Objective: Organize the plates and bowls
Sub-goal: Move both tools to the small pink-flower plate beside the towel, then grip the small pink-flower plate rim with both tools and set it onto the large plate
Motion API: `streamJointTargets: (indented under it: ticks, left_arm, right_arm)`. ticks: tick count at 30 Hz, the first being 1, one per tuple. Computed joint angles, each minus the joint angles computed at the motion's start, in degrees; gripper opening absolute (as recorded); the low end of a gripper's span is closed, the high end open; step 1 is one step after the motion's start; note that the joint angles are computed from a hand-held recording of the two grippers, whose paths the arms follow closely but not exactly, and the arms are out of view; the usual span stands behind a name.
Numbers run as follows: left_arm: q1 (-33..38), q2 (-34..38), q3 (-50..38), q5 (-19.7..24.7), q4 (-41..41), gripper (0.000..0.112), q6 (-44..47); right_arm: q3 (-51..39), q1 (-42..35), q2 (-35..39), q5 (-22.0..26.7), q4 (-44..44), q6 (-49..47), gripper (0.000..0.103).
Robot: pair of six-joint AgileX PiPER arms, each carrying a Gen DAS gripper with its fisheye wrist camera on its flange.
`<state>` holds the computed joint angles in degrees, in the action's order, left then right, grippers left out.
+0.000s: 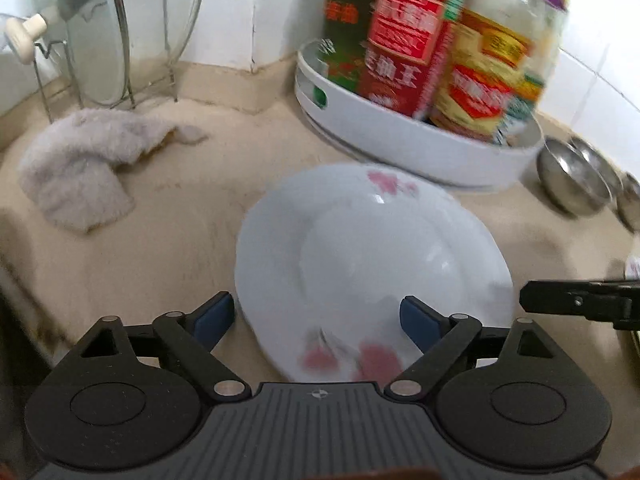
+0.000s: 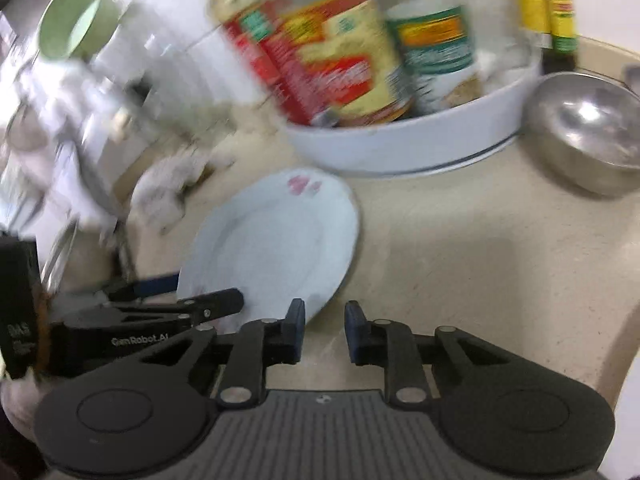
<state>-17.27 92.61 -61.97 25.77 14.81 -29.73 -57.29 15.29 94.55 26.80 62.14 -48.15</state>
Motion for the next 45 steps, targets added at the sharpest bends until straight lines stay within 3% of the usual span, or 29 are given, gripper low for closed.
streamJointTargets:
  ticks: [5,8,13,20,24,30,36,45]
  left_arm:
    - [3.2,5.6,-4.7,-3.9,-5.1,0.095,10.1]
    - [2.8,6.1,-5.3,-3.3,-5.5,0.094,10.8]
    - [1.8,1.8,-0.7,-3.8,-8.1,0.085,11.6]
    - [0.4,0.0,-0.6,-2.2,-20.7,0.079,21.4]
    - [-3.2,1.1,-3.2,-1.6,-19.0,0.078,20.5]
    - [-8.9,2.7,-7.6,-0.6,-17.2,0.078,18.0]
    - [-15.9,6.1,-14.4,0.3,-15.4,0.078,16.0]
    - [-26.0,17.8,-30.8,5.4,-15.1,0.078,17.3]
  right_arm:
    - [-3.7,0.3,6.4,-1.2,10.8,-5.1,0.024]
    - [-4.4,1.3,8.0,-2.9,14.5,-6.7,0.02]
    - [-2.0,2.9,4.8,-6.1,7.0,3.5,0.02]
    - [5.8,0.0,-2.9,-6.9,13.5,0.4,0.02]
    - [9.7,-2.5,-7.4,-7.8,12.3,2.4,0.02]
    - [15.8,-10.8,-15.0,-3.3,15.4,0.1,0.02]
    - [19.7,-22.6,-23.5,2.7,11.3,1.3,0.02]
    - [24.8,-49.0,-30.6,16.6,7.1,-2.2,0.02]
